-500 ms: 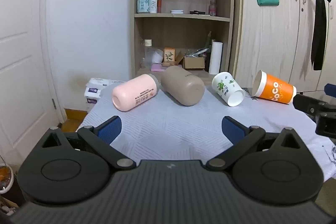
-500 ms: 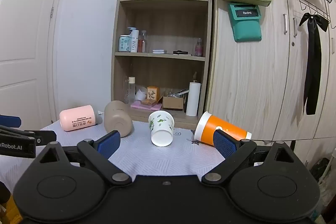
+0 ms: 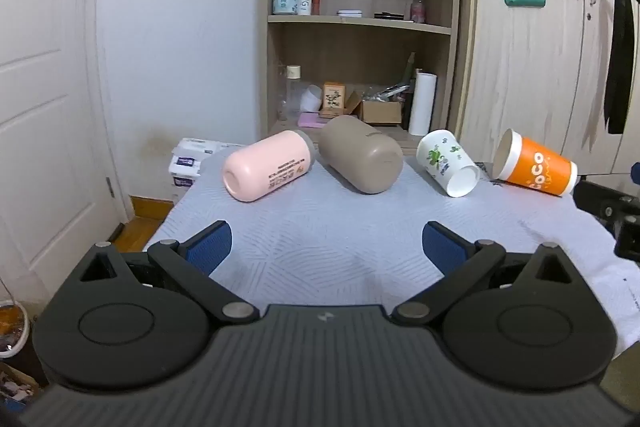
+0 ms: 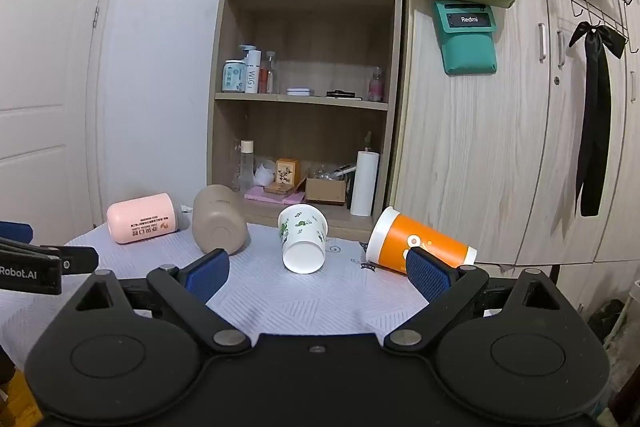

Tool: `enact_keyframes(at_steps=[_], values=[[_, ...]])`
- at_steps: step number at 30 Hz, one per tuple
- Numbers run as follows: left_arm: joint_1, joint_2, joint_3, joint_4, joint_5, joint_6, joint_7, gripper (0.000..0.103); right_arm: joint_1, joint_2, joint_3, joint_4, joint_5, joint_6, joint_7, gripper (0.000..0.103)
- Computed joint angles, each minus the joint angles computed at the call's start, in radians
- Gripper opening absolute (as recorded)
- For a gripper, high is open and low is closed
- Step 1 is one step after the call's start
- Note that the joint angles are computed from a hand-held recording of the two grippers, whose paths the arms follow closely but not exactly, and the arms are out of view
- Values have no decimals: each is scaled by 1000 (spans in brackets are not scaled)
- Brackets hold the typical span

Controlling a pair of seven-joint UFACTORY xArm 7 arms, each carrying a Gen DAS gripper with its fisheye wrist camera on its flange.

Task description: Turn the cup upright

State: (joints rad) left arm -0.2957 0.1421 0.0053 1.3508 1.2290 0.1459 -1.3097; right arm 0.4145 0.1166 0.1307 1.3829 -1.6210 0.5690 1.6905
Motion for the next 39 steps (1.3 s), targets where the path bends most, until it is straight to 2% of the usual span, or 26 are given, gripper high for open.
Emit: enact_keyframes(at_steps=[4, 9, 11, 14, 17, 25, 31, 39], values=[[-2, -13, -8, -5, 1, 49, 10, 103, 2, 2, 0, 3, 9, 3, -11, 97], [11, -26, -18, -15, -12, 58, 42, 103, 3, 2, 0, 3, 12, 5, -13, 97], [17, -28, -20, -17, -12, 45, 43, 103, 3, 0, -1, -1, 5, 1, -7, 97], [23, -28, -10, -12, 56, -5, -34, 103, 2, 10, -2, 10, 10, -2, -3, 97], [27, -32, -16, -10, 76, -21, -52, 103, 2, 16, -5, 17, 30, -15, -17, 97], [28, -35, -25, -10, 33, -10, -8, 103, 9, 13, -10, 15, 35, -23, -28, 97], [22, -29, -30, -3, 11, 37, 9, 103, 6, 8, -8, 9, 44, -16, -35, 97], [19, -20, -29, -10, -103, 58, 118, 103, 6, 19, -11, 21, 75, -16, -68, 97]])
